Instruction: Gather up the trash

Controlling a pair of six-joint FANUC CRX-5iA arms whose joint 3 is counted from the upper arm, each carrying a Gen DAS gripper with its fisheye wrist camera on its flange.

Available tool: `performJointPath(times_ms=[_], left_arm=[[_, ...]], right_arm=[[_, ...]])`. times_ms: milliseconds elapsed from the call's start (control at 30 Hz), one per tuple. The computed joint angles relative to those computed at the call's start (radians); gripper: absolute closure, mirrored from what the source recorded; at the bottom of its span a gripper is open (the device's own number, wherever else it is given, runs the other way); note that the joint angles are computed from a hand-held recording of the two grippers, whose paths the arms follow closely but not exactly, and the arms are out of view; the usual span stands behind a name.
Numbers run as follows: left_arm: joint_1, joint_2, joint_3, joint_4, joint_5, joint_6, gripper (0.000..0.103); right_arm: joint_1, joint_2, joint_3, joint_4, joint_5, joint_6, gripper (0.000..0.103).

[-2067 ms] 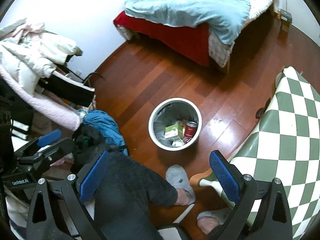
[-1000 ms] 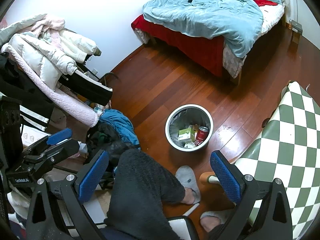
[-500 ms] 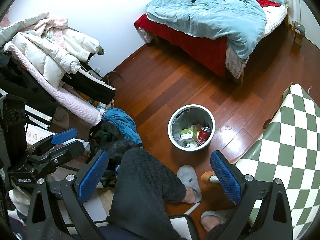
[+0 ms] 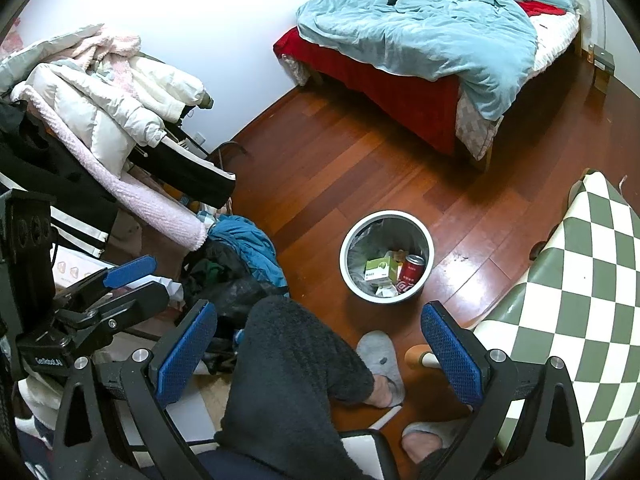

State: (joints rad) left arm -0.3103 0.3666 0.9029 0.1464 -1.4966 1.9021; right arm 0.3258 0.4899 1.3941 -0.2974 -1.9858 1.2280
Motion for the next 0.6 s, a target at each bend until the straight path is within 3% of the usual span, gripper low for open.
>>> performJointPath(times_ms=[533, 600], left_arm=[[0.001, 0.01, 0.021, 0.006, -0.01, -0.006, 0.0], [-0.001, 0.011, 0.026, 0.002, -0.012, -0.003, 0.0]], right_arm=[[-0.005, 0.021, 0.039, -0.008, -0.018, -0.006, 0.0], [-0.006, 0.052, 0.101, -0.016, -0.049, -0.019, 0.0]])
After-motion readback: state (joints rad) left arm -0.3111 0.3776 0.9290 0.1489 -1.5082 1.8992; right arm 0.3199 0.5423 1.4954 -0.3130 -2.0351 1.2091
